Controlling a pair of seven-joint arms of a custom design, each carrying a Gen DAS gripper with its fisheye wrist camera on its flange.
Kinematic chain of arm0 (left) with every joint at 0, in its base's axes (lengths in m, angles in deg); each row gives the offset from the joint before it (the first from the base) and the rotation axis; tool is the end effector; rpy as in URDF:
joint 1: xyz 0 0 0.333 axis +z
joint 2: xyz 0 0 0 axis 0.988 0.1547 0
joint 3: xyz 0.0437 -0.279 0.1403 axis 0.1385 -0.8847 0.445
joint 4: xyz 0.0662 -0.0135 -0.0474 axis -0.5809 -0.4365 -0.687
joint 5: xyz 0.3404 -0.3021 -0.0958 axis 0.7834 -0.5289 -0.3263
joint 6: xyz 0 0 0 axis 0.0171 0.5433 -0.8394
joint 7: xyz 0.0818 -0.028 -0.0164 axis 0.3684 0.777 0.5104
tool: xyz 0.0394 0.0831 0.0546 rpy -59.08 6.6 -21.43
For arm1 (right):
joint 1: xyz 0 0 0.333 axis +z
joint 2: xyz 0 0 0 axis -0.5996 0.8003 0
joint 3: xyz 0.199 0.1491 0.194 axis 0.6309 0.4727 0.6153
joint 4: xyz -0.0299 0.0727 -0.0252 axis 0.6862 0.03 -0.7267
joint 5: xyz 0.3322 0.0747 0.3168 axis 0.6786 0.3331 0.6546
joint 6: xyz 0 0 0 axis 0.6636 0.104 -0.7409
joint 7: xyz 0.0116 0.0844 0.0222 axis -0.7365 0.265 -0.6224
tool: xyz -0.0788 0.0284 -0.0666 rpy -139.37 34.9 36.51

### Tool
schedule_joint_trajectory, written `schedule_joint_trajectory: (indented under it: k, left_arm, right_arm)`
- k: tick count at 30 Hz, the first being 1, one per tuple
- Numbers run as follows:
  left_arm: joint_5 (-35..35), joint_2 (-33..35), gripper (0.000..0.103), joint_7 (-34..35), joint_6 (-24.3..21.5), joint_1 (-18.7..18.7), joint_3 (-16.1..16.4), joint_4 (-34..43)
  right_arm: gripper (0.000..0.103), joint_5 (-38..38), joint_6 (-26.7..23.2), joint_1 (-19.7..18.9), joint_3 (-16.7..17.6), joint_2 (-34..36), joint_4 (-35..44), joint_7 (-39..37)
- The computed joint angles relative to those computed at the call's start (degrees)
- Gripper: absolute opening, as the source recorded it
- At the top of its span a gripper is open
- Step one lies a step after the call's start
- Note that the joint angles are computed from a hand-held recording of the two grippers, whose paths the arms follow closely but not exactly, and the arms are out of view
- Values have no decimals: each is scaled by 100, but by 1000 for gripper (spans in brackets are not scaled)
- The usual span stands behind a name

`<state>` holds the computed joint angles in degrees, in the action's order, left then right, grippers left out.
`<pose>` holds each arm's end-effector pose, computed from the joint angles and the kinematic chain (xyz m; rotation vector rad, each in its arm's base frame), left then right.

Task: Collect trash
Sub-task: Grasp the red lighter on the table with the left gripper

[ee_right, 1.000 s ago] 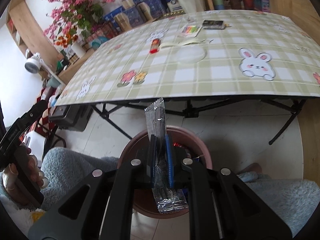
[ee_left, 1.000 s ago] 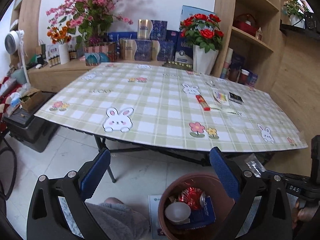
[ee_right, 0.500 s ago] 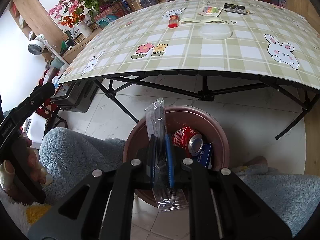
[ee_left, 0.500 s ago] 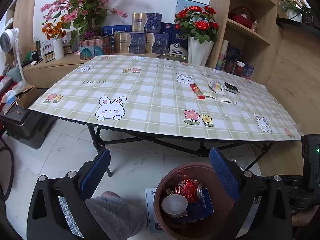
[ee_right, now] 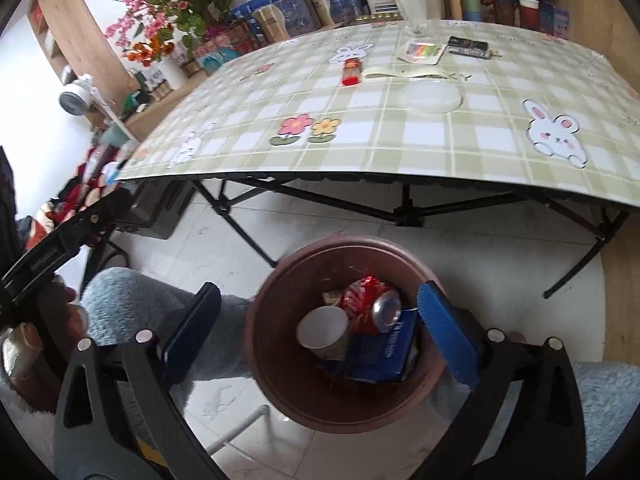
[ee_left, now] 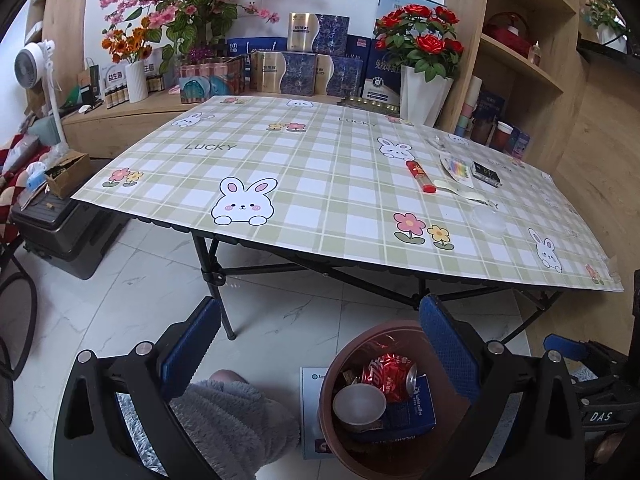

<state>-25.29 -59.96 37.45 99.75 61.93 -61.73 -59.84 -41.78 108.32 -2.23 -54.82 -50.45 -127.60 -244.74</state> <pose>0.5218 -0.3713 0.3971 -1.5465 2.0559 -0.9916 0.4406 0.4775 0.4204 -1.5063 2.0838 -0.3718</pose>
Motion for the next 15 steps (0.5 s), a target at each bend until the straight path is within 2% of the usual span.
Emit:
schedule_joint_trajectory:
  k: [7,12,15]
  left_arm:
    - [8,30,97,84,-113,-30,-26,58]
    - [-318,115,97,532,-275,-54,-90,129]
    - [-405,184,97,762,-279,-101,-77,209]
  right_arm:
    - [97,-440,-312,-26,26,-155,-89,550]
    - [97,-375,-1038,-27,74,-154,15,634]
    - [97,-482,-961,-77,56,-327,-188,836]
